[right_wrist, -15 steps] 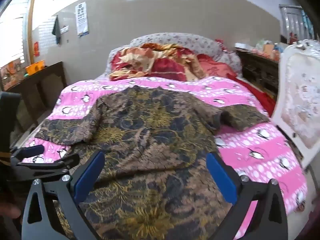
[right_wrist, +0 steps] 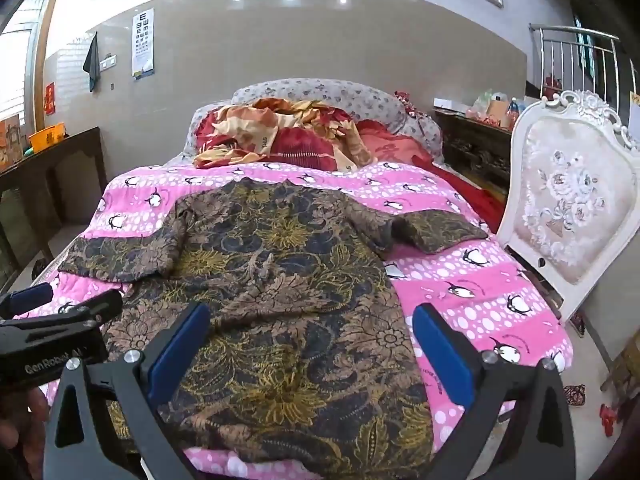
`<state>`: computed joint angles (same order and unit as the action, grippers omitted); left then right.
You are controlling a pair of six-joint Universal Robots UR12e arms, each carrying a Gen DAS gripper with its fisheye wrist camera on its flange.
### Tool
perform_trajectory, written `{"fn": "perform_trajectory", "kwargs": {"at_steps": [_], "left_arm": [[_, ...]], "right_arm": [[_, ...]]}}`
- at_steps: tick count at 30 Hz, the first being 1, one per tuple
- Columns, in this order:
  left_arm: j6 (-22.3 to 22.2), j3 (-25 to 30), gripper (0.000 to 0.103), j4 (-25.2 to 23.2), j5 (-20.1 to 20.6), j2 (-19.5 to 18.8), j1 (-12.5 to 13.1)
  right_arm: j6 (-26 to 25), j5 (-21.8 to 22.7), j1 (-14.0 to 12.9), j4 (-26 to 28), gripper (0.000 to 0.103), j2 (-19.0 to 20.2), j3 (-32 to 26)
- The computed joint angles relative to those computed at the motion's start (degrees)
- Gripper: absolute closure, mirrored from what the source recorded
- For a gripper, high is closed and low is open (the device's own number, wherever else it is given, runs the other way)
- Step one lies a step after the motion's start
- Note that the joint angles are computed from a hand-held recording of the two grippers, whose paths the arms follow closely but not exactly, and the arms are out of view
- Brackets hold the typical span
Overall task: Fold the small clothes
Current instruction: 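Move both grippers over the floral shirt toward its hem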
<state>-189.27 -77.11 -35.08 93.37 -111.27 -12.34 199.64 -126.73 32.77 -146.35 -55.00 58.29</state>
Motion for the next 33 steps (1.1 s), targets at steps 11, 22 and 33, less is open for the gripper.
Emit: {"fn": "perform_trajectory", "kwargs": {"at_steps": [11, 22, 33], "left_arm": [[0.16, -0.02, 0.018, -1.75, 0.15, -0.16, -0.50], [-0.51, 0.98, 0.018, -4.39, 1.38, -1.75, -0.63], [-2.57, 3.73, 0.018, -5.92, 1.44, -4.38, 0.40]], "right_arm": [[1.70, 2.18, 0.05, 1.34, 0.000, -0.62, 0.83], [5.34, 7.27, -1.51, 5.86, 0.000, 0.41, 0.01], [8.50, 9.14, -3.40, 9.42, 0.000, 1.40, -1.11]]}}
